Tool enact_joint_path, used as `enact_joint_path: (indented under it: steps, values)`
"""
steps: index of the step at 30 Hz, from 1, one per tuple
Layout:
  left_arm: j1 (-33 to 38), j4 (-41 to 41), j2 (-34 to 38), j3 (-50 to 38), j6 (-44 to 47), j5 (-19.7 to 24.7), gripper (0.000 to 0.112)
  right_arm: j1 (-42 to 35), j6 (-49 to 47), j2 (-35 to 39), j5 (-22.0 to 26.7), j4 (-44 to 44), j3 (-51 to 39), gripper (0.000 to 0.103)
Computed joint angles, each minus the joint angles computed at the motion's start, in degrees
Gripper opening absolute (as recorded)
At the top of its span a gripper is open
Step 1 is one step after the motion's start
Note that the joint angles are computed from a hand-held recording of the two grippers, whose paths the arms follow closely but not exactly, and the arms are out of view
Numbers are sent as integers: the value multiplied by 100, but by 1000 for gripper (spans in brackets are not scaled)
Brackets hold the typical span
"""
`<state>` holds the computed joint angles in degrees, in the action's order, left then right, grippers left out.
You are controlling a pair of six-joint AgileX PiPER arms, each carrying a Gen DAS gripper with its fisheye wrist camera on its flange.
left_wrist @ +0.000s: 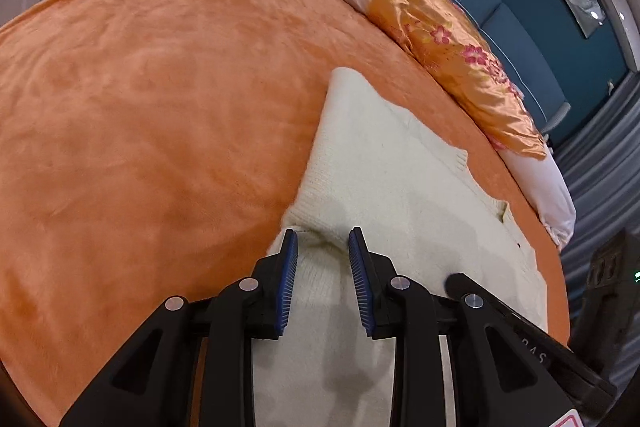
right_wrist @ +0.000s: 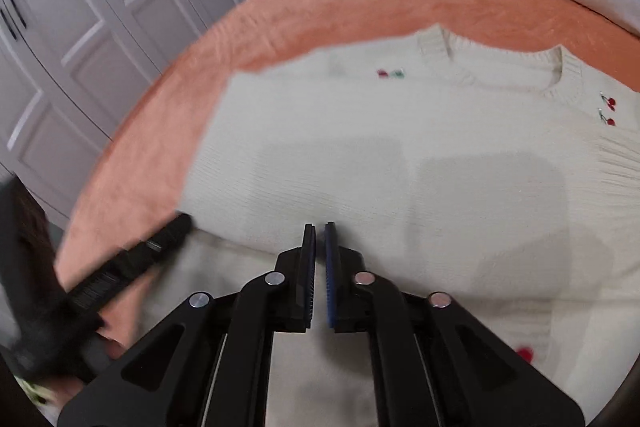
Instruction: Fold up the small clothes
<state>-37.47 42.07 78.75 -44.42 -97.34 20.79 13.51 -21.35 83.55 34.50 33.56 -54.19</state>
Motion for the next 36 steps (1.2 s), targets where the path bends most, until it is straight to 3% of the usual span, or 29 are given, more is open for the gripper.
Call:
enact_joint_path:
  steps: [3,9,12,13,14,15,17,19,20,23,25,26,28,30,33,36]
  values:
    - [-224,603,86,-5,-367,187,28,-1285,-1211,-268,377,577,248,0]
    - [-225,931,77,112,-703,72,28,-4342,-1876,-171,962,883,110,0]
    - [-289,607,127,-50,-315,230,36,-4705,-1877,-314,1009,912,23,30]
    - [-307,392,145,-155,-135,261,43,-4870,-2083,-225,1321,1240,-70,45]
    - [-312,261,165,-224,-30,272,46,-4890,-2166,-181,1519,1375,-88,52]
    - [-363,187,213,-329,-23,366,48,-4725,-2132,-25,1664,1327,-189,53]
    - [-448,-73,391,-605,140,647,49,-4106,-1484,114,1515,588,-321,54]
    - [-495,-216,550,-827,259,917,49,-3570,-1088,-12,964,-48,-199,49]
    - [-510,-268,601,-923,323,1035,49,-3538,-1182,-80,936,-22,-250,31]
    - [-539,-146,633,-1013,415,1138,49,-4195,-2014,-548,1599,1289,-466,14]
    - [-518,-159,691,-983,566,1103,49,-4627,-2500,-683,1677,1763,-392,9]
    - [-567,56,719,-913,399,1079,49,-4683,-2521,-576,1528,1664,-354,2]
    - [-807,563,833,-904,-29,1308,50,-4508,-2160,88,873,892,-202,0]
    - [-968,720,963,-1026,-72,1541,57,-4598,-2097,445,863,693,-207,0]
    - [-1135,774,1201,-1254,107,1816,66,-4792,-1857,-270,1082,901,-166,2]
    - [-1312,711,1506,-1609,398,2269,70,-4116,-1756,-797,1067,777,-132,3]
